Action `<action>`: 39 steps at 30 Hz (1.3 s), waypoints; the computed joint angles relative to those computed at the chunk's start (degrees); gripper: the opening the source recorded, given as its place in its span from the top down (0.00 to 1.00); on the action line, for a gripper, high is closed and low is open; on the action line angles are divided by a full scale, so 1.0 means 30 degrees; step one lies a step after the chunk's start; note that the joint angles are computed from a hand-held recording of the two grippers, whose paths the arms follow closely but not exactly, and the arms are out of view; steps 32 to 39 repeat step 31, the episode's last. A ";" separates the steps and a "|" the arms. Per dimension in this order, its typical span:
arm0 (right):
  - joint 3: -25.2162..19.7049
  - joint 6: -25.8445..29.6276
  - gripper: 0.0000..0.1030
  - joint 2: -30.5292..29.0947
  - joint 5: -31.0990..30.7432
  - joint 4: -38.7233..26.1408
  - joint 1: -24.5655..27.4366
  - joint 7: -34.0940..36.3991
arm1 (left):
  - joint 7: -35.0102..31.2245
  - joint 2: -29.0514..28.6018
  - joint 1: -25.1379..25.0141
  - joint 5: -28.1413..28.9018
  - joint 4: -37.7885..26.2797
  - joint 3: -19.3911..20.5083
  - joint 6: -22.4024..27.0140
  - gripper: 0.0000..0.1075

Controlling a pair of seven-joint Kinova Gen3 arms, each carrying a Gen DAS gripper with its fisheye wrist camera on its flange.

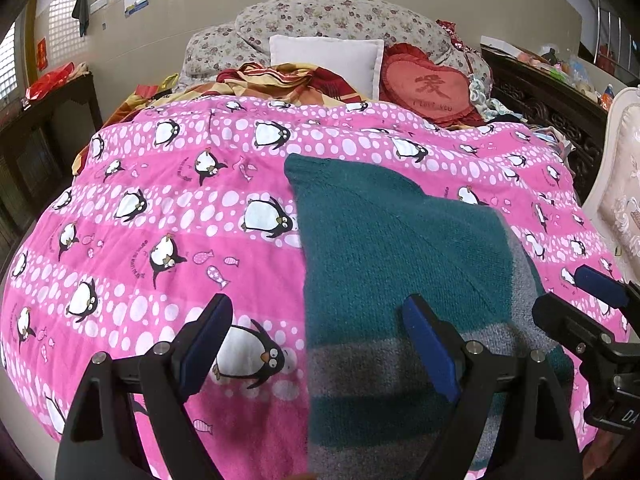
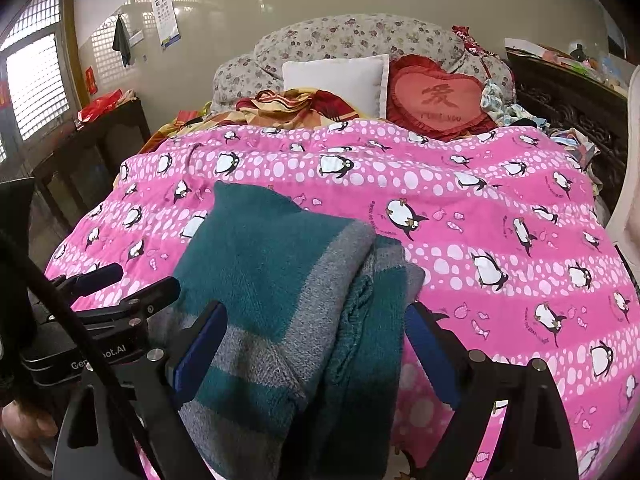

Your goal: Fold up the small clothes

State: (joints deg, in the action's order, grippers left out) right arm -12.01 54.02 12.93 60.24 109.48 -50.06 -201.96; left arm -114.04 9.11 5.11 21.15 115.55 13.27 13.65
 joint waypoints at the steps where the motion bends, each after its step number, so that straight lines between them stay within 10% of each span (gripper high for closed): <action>1: 0.0000 0.0019 0.10 0.0012 0.0015 -0.0009 -0.0010 -0.0015 | 0.0018 -0.0009 0.0030 -0.0030 0.0006 -0.0018 0.0003 0.19; 39: 0.0150 -0.0541 0.09 0.0165 0.0072 0.0122 0.0020 -0.0199 | -0.0659 0.0044 -0.0641 0.0102 0.0779 0.1052 -0.1562 0.19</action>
